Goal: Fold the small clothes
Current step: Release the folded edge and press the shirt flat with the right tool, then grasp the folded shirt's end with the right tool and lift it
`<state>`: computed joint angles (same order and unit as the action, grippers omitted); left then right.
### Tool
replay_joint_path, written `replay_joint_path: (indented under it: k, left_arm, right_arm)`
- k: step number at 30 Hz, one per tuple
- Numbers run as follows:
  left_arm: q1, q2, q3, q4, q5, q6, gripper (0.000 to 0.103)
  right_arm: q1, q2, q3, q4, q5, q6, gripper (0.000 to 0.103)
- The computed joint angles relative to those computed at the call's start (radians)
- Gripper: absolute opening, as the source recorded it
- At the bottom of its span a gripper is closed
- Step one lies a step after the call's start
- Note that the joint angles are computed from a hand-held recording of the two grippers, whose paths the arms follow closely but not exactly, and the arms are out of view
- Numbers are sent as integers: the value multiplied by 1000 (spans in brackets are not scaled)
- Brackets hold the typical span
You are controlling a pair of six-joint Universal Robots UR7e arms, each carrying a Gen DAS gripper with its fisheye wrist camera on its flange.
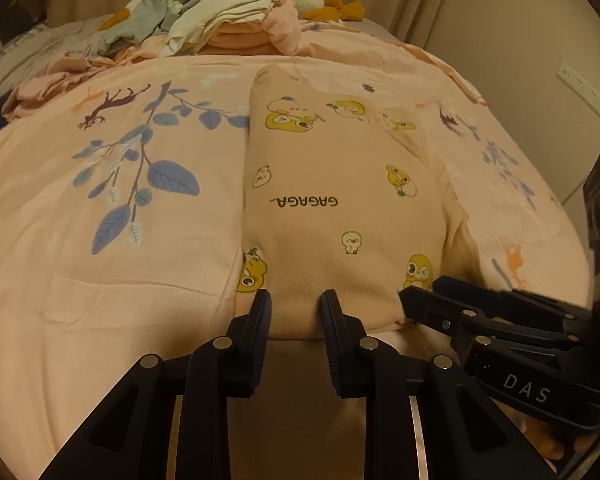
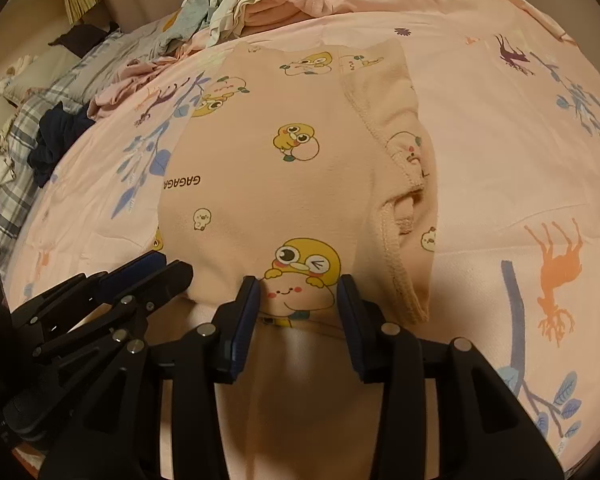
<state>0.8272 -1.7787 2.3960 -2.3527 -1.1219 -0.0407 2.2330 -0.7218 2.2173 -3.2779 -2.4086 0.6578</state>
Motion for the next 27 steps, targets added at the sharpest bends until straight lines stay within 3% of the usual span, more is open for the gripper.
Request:
replay_joint_path:
  k: [4, 7, 9, 11, 16, 20, 22, 23, 25, 27]
  left_arm:
    - [54, 4, -34, -43, -121, 2, 24]
    - [61, 12, -42, -34, -132, 4, 24]
    - [58, 22, -41, -1, -116, 7, 24]
    - [45, 29, -27, 1, -83, 12, 24]
    - [15, 22, 2, -19, -29, 39, 24]
    - [56, 42, -48, 23, -79, 42, 24]
    - [115, 70, -112, 52, -167, 17, 26]
    - [141, 76, -137, 66, -212, 2, 30]
    - [203, 95, -186, 70, -326, -9, 60]
    - [256, 117, -221, 64, -420, -15, 71]
  right_arm:
    - [-12, -30, 40, -121, 77, 5, 43]
    - [-13, -45, 54, -269, 102, -101, 29]
    - [-19, -59, 50, -329, 85, -158, 28]
    - [-45, -71, 56, -365, 82, -139, 28]
    - [-131, -88, 82, -295, 130, 12, 23]
    - [-93, -86, 86, -359, 124, -38, 28]
    - [-78, -93, 94, -368, 116, -50, 30]
    - [-72, -101, 104, -369, 112, -39, 34]
    - [-85, -107, 122, -396, 125, -29, 43]
    - [-111, -121, 166, -443, 160, 8, 54]
